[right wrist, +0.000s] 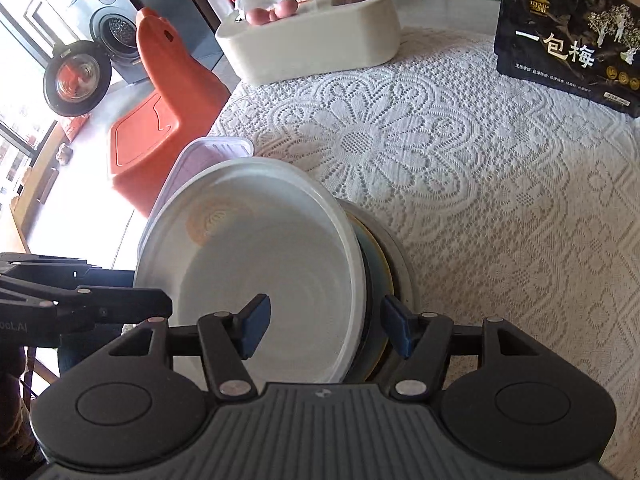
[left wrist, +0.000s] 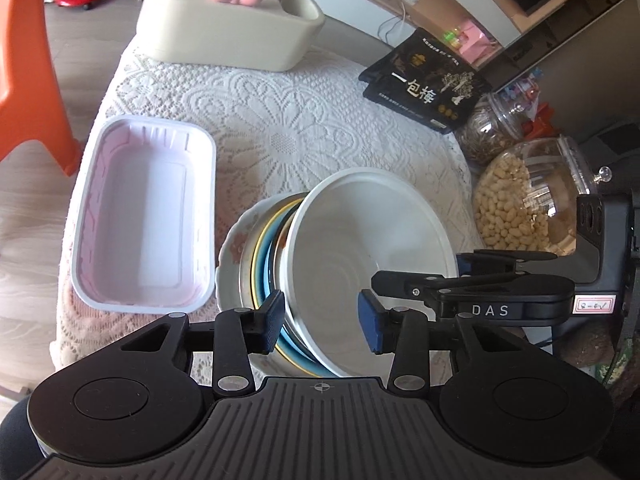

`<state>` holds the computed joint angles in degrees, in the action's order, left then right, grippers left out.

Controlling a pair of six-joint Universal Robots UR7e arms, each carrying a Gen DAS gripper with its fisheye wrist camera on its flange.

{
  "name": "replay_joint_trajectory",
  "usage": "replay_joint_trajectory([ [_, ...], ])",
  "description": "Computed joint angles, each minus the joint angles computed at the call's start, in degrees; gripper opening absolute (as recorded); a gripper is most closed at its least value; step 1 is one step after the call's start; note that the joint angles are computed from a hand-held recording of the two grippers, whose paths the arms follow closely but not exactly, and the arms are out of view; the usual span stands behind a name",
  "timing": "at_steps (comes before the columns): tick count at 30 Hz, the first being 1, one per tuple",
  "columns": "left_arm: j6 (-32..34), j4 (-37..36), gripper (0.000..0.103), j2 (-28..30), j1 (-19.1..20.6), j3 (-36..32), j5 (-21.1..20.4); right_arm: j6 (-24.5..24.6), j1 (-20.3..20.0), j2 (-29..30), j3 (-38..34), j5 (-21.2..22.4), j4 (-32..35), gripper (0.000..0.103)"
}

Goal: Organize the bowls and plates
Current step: 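Open both grippers and release the bowl stack in the steel bowl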

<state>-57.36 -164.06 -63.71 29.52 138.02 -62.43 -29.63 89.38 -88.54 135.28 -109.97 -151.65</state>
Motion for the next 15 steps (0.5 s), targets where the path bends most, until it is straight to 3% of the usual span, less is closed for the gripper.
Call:
replay_joint_trajectory([
  [8,1.14,-2.23,0.039,0.03,0.00,0.37,0.39,-7.76,0.50,-2.80,3.89,-0.91,-10.17,0.062],
  [12,1.43,-3.86,0.038,0.07,0.31,0.69,0.12,-9.41,-0.66,-4.17,4.75,0.04,-10.35,0.062],
  [15,1.46,-6.27,0.037,-0.05,0.22,1.35,0.51,-9.88,-1.68,-5.25,5.12,2.87,-8.18,0.055],
])
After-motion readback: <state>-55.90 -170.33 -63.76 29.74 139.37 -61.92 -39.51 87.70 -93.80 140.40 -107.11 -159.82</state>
